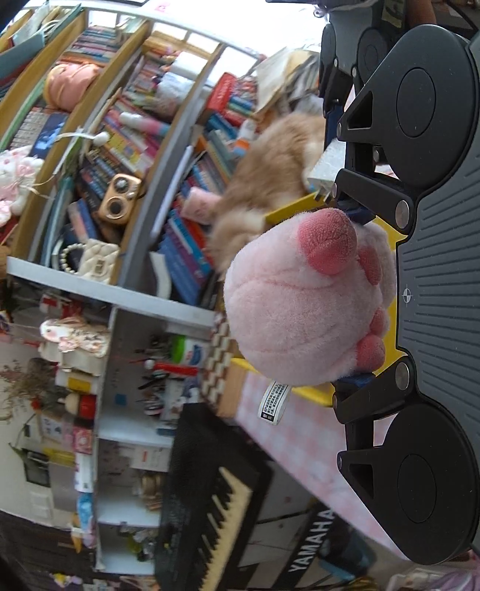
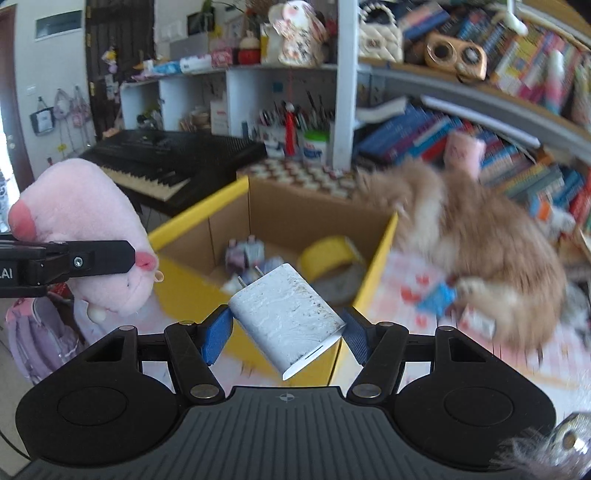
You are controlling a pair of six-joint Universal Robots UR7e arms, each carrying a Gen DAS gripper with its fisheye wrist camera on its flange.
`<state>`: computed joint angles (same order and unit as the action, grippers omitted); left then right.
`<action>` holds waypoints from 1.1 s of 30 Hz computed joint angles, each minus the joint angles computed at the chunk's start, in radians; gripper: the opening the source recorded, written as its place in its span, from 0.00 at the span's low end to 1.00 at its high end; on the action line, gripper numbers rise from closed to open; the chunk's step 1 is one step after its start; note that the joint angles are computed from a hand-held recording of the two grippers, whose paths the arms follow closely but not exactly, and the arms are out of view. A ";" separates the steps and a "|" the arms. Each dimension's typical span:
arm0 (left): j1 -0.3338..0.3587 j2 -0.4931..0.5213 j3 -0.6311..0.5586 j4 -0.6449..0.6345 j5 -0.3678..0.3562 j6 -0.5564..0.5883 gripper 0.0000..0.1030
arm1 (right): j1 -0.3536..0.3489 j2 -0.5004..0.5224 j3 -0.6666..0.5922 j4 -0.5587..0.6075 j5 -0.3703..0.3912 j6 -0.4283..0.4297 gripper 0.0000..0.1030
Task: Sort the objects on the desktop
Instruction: 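Carry the plush and charger block in both tools over the yellow box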
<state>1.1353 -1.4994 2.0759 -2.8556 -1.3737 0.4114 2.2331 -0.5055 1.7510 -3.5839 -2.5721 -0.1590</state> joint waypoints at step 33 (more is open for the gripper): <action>-0.041 0.432 -0.247 0.010 0.285 0.076 0.69 | -0.236 0.001 -0.190 0.361 0.212 -0.516 0.60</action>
